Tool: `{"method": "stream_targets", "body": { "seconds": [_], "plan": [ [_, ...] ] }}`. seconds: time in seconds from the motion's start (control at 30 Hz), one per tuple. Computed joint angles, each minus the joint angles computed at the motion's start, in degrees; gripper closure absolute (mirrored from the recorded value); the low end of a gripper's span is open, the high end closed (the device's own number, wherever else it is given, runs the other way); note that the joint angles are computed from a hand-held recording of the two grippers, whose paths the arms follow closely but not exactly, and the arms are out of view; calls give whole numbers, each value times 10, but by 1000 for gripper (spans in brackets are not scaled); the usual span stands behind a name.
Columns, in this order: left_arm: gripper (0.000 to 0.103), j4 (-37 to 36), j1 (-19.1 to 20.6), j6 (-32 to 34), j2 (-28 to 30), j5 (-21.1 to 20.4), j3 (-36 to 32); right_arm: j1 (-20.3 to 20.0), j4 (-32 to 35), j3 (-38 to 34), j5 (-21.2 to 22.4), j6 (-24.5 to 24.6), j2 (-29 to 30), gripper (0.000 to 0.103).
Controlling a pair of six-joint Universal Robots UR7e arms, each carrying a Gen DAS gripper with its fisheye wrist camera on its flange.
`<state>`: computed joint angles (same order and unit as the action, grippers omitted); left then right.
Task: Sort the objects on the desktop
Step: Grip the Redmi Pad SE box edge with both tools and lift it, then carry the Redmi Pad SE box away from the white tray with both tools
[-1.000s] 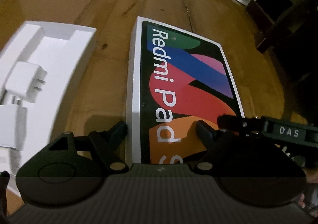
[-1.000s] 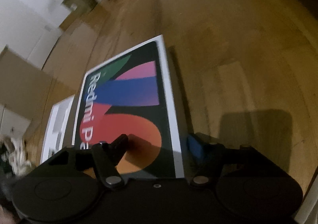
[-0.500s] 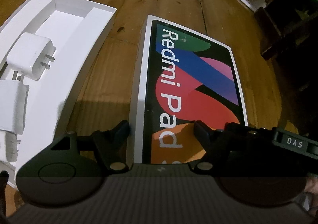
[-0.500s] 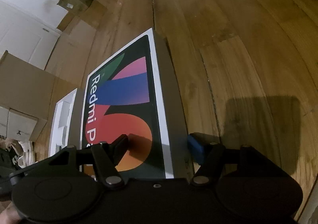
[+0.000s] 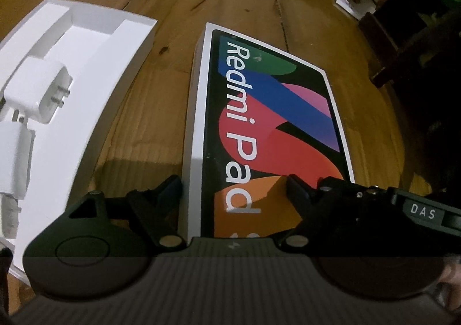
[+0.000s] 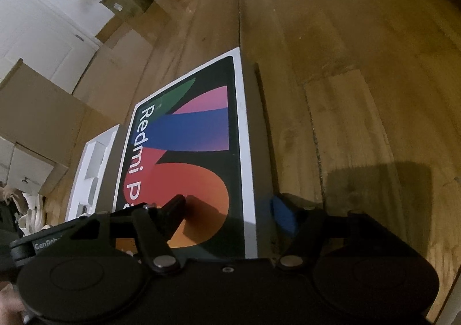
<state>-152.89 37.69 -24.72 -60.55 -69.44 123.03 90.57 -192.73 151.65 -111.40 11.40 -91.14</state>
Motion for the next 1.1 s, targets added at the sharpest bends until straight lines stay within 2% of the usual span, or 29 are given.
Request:
{"method": "stream_targets", "body": {
  "seconds": [0.4, 0.6, 0.77, 1.1],
  "plan": [
    [25, 4, -26, 28, -28, 39, 0, 4, -44, 24, 43, -7, -22, 32],
    [26, 19, -39, 57, -47, 74, -11, -27, -135, 54, 130, 12, -9, 32],
    [25, 44, -36, 61, -73, 99, -18, -2, -135, 36, 135, 10, 15, 32],
    [26, 86, -10, 65, -127, 141, -29, 55, -174, -13, 142, 29, 115, 32]
  ]
}}
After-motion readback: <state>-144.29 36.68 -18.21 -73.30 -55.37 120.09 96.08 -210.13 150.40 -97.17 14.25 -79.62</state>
